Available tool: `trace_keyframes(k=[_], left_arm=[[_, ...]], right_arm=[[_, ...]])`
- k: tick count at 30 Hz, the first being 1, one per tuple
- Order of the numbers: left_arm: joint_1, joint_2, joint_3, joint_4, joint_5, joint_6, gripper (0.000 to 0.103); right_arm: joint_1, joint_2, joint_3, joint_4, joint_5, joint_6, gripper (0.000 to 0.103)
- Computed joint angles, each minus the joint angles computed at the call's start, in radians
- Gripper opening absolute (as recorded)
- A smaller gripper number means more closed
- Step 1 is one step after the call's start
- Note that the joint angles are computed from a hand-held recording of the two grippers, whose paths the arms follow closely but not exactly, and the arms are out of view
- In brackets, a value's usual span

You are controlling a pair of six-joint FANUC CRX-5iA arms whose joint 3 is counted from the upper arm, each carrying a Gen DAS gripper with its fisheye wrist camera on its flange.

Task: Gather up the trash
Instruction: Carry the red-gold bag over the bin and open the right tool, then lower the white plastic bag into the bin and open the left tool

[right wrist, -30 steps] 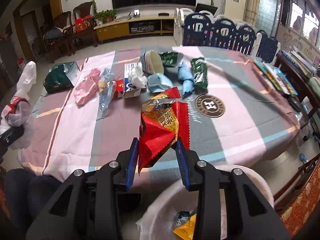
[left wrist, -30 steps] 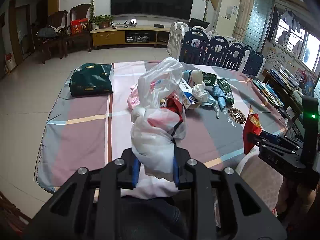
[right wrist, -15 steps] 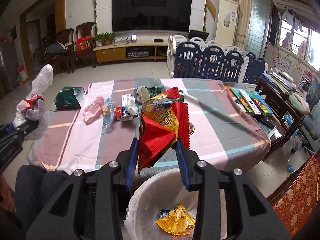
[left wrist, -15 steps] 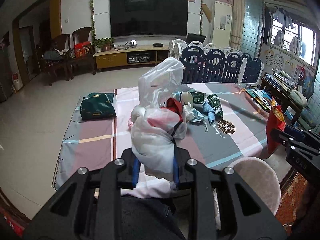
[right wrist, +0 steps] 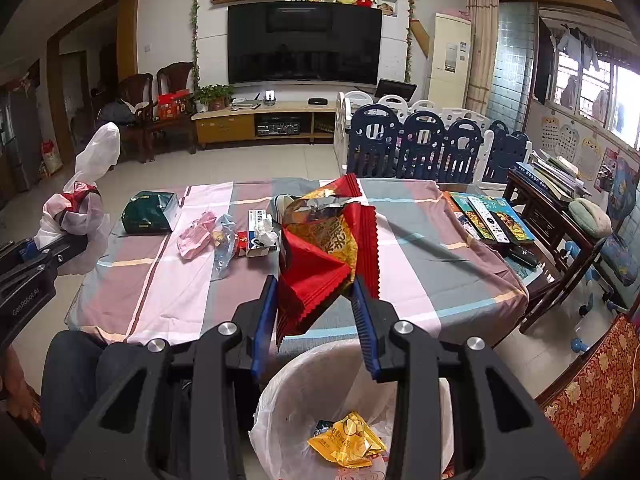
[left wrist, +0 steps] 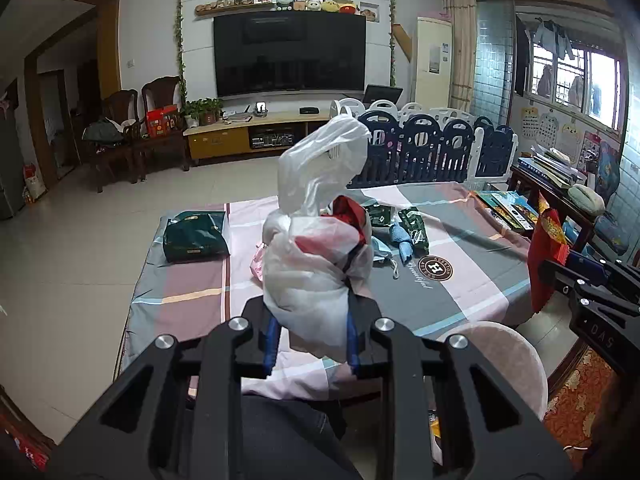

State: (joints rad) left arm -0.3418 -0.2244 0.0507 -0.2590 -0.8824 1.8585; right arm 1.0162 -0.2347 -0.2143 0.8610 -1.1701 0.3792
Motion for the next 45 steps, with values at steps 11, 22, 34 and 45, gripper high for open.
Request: trace_keyframes(k=[11,22,34,45], left_arm=[[-0.012,0.002,0.003,-0.015,-0.004,0.010,0.026],[-0.014,0.006,0.003,-0.012,-0.008,0.008,0.026],[-0.013,0.039,-0.008,0.115,-0.005,-0.115,0.027],[-0.048,0.178,-0.024,0.407,-0.074,-0.457,0.028]], right_arm=[[0.004,-0.007,-0.003,0.000,-0.001,-0.006,0.037],[0.009,-0.011,0.000,-0.019,-0.003,-0.001,0.037],[-0.028,-0.149,-0.115,-0.219,-0.072,-0.001,0.037],[-0.094,-0.170,-0.142,-0.377,-0.122,0.000,0.076]])
